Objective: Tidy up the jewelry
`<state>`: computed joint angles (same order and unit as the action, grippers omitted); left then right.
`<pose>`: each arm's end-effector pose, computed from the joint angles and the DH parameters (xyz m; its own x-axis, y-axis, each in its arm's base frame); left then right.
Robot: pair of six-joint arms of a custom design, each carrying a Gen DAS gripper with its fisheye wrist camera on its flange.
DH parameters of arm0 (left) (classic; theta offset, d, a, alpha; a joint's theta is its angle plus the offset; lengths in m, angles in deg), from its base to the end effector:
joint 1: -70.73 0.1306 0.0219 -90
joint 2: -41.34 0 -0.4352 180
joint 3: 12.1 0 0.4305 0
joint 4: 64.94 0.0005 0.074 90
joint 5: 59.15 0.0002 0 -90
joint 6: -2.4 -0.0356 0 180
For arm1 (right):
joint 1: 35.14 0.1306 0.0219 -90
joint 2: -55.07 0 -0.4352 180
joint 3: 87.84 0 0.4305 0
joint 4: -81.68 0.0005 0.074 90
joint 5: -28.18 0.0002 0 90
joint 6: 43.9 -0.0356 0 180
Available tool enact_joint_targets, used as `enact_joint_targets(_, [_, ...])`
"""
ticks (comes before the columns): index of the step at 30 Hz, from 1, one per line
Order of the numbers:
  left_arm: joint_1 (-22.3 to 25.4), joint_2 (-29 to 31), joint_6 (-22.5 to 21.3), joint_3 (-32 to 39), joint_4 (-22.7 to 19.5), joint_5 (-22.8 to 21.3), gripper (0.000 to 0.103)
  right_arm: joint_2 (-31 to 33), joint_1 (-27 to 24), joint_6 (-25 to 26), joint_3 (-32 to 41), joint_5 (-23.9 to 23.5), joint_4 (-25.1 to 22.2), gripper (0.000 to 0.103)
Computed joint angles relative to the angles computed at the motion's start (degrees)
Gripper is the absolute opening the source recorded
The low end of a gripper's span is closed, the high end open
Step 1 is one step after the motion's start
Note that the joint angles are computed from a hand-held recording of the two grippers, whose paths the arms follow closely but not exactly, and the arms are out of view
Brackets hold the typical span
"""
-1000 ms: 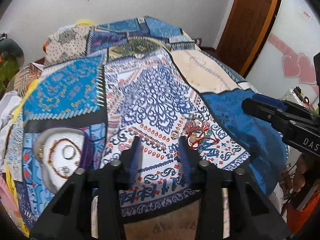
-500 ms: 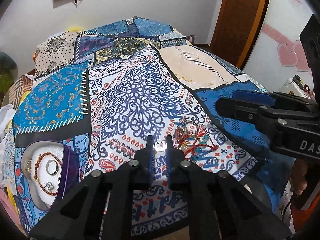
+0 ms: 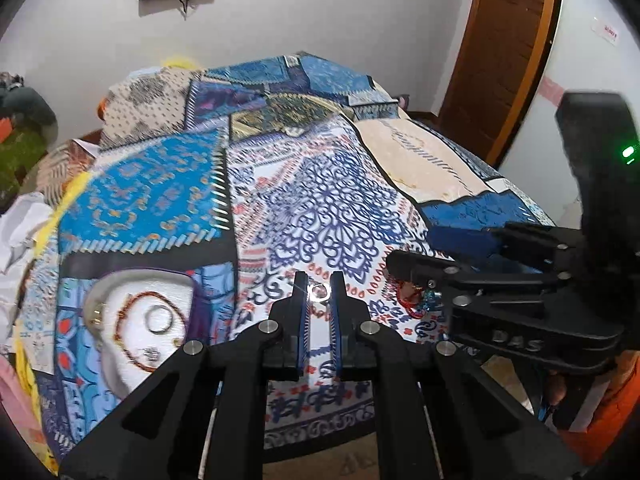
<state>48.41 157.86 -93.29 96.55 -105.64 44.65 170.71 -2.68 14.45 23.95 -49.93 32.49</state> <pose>0.6574 -0.2796 0.3795 -0.6391 0.3665 -0.6762 0.5811 0.8061 -0.1124 0.5991 0.3718 0.4070 -0.7947 0.1031 -0.5982 -0.0043 0.9845 0.1754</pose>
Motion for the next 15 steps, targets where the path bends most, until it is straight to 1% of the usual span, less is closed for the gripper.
enact_joint_targets(1, [0.07, -0.24, 0.01, -0.23, 0.28, 0.14, 0.008, -0.18, 0.06, 0.13, -0.26, 0.49, 0.32, 0.040])
enact_joint_targets(2, [0.13, -0.40, 0.01, -0.39, 0.44, 0.34, 0.008, -0.35, 0.01, 0.11, -0.43, 0.22, 0.42, 0.034])
enact_joint_targets(4, [0.15, -0.65, 0.09, -0.59, 0.62, 0.58, 0.008, -0.46, -0.14, 0.33, -0.64, -0.56, 0.39, 0.027])
enact_joint_targets(9, [0.14, -1.38, 0.56, -1.14, 1.34, 0.80, 0.008, -0.76, 0.08, 0.07, -0.61, 0.25, -0.03, 0.026])
enact_joint_targets(11, [0.26, -1.74, 0.80, -1.31, 1.63, 0.61, 0.008, -1.25, 0.04, -0.19, -0.75, -0.11, 0.06, 0.011])
enact_joint_targets(15, [0.67, -2.62, 1.36, -1.70, 2.27, 0.45, 0.008, -2.01, 0.36, -0.35, -0.68, 1.88, 0.31, 0.011])
